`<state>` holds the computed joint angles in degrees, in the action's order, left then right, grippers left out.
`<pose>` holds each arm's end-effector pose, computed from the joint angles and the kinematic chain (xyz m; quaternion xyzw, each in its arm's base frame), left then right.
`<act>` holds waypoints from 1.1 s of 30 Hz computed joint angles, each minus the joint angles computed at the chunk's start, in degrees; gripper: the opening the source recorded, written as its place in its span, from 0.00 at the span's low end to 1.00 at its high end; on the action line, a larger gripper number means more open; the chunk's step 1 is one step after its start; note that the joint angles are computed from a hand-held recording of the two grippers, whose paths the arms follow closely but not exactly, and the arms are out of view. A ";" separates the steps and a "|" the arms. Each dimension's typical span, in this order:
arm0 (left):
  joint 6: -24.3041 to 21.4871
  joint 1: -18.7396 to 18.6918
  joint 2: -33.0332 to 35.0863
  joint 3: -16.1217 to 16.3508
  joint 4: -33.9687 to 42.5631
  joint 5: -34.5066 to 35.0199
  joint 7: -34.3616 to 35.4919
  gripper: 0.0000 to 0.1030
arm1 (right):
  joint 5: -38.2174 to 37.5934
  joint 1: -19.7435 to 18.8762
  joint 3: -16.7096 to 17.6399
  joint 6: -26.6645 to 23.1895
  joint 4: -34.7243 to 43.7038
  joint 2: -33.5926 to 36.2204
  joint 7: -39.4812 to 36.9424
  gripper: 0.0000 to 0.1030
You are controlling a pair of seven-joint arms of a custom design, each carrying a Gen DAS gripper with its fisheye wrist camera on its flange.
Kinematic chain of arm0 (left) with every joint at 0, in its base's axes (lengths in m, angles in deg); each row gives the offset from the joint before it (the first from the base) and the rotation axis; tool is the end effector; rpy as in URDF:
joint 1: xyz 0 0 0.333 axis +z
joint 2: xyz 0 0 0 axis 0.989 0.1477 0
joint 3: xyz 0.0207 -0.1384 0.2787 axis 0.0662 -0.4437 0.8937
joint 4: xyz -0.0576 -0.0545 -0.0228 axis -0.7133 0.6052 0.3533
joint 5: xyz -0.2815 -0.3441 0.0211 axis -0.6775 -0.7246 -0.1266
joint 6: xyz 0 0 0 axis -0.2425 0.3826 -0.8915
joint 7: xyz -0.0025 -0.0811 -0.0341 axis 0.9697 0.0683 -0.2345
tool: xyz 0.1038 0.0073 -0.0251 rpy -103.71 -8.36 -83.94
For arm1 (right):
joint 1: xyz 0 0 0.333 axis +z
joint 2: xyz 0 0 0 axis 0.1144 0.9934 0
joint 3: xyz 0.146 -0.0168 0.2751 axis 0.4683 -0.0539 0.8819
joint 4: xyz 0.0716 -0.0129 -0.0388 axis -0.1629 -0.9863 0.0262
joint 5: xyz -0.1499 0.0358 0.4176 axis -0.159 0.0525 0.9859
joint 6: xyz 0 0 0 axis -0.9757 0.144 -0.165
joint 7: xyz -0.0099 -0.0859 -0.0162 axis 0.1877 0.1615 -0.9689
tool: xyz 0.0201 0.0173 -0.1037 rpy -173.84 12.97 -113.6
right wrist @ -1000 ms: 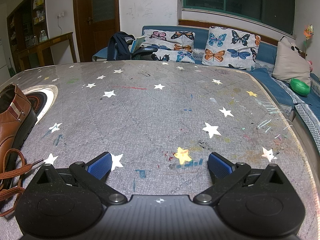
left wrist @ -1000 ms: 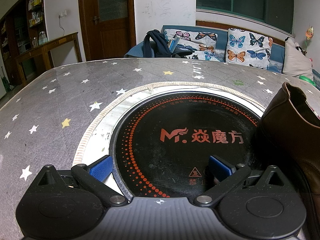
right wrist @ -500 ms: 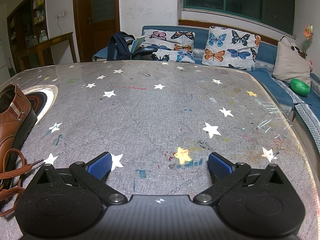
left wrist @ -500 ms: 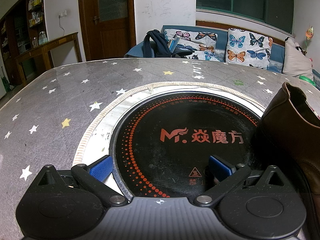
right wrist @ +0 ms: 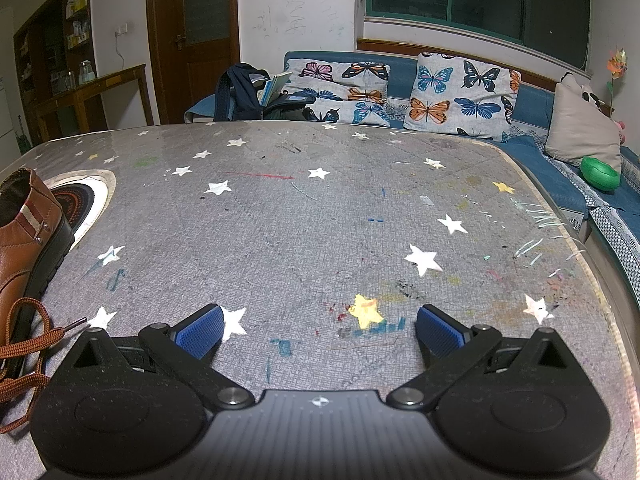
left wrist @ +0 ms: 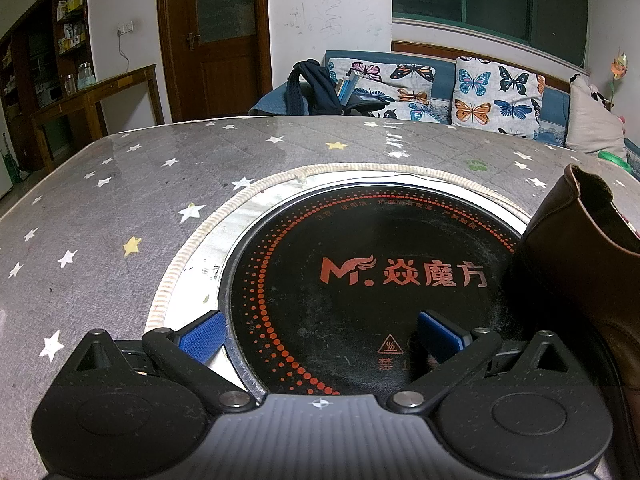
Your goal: Lace up shoes with both hands
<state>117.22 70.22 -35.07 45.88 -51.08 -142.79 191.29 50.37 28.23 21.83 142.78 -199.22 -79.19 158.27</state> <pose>0.5573 -0.1253 0.4387 -0.4141 0.8085 -0.3651 0.2038 0.3028 0.2158 0.4417 -0.4725 0.7754 -0.3553 0.2220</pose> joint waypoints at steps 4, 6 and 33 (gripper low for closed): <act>0.00 -0.01 -0.02 0.01 -0.01 0.02 -0.02 1.00 | 0.04 -0.04 0.04 0.02 0.00 -0.01 -0.02 1.00; -0.02 0.00 -0.03 0.01 -0.01 0.09 -0.08 1.00 | 0.05 -0.05 0.05 0.02 0.00 -0.01 -0.03 1.00; 4.76 -1.41 -1.99 -0.42 -3.21 6.26 -10.03 1.00 | 0.05 -0.11 0.09 0.24 -0.07 0.02 0.13 1.00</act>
<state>121.99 68.82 -37.05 45.46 -54.30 -136.52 181.26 50.42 28.12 21.92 143.02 -199.29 -79.16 158.41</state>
